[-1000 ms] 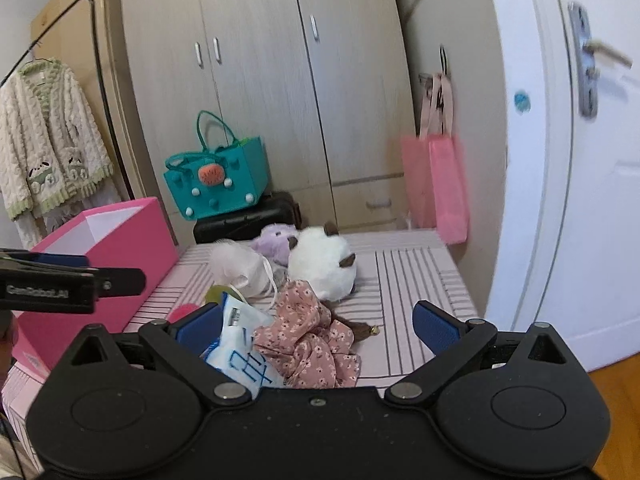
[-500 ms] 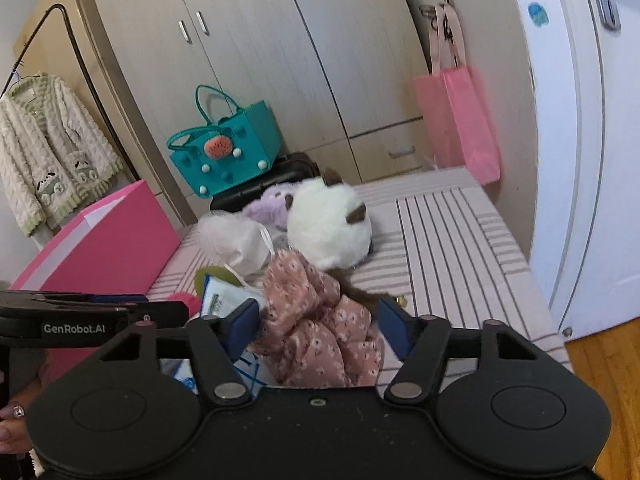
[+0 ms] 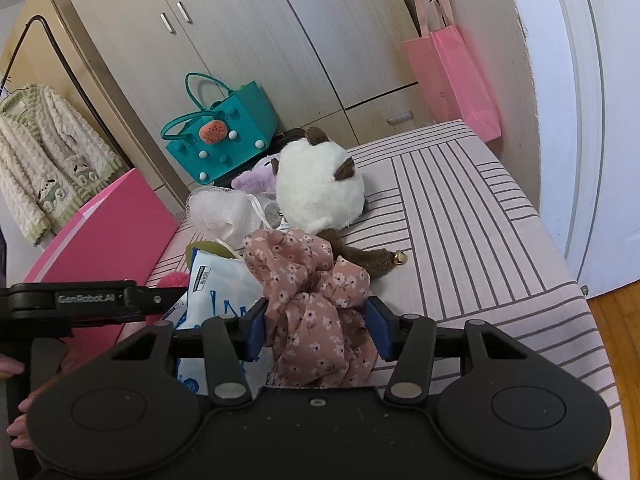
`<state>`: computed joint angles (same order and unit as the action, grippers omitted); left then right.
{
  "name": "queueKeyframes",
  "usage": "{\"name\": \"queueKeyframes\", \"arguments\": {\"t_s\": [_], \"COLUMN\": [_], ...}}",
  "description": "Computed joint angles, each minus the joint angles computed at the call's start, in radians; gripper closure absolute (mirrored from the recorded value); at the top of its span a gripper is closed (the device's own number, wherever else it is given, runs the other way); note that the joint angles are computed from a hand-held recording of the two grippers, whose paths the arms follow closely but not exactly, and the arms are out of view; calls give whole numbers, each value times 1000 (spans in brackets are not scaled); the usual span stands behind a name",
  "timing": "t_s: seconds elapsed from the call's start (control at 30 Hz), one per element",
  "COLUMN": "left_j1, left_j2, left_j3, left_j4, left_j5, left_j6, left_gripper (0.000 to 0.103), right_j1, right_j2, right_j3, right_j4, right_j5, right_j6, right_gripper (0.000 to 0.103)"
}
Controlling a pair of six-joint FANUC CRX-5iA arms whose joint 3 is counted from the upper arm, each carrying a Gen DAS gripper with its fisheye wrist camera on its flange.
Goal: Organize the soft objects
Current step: 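Close the left gripper on the pink strawberry while the right gripper grasps the floral scrunchie, then lift the strawberry and scrunchie and carry both over the pink box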
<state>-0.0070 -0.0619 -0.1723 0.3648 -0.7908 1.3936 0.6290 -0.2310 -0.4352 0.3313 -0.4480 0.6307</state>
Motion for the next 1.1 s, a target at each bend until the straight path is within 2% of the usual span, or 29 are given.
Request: {"name": "queueKeyframes", "arguments": {"t_s": [0.07, 0.13, 0.23, 0.33, 0.43, 0.53, 0.73, 0.83, 0.97, 1.1], "left_j1": [-4, -14, -22, -28, -29, -35, -15, 8, 32, 60], "left_j2": [0, -7, -20, -31, -47, -68, -125, -153, -190, -235], "left_j3": [-7, -16, -37, -58, -67, -73, -112, -137, -156, -172], "left_j4": [-6, -26, -40, -35, -46, -76, -12, 65, 112, 122], "left_j5": [16, 40, 74, 105, 117, 132, 131, 111, 74, 22], "left_j6": [5, 13, 1, -14, -4, 9, -59, -137, -219, -272], "left_gripper": [42, 43, 54, 58, 60, 60, 60, 60, 60, 60], "right_j1": [2, 6, 8, 11, 6, 5, 14, 26, 66, 100], "right_j2": [-1, -2, -2, -11, -37, -48, -72, -95, -108, -113], "right_j3": [-4, -10, -16, -44, -110, -128, -117, -107, -18, 59], "right_j4": [12, 35, 42, 102, 273, 368, 391, 359, 130, -41], "right_j5": [-2, -5, -2, 22, 75, 69, 46, 49, -10, -93], "right_j6": [-6, -17, -11, -64, -223, -287, -273, -216, 33, 197], "right_gripper": [50, 70, 84, 89, 89, 89, 89, 89, 89, 89]}}
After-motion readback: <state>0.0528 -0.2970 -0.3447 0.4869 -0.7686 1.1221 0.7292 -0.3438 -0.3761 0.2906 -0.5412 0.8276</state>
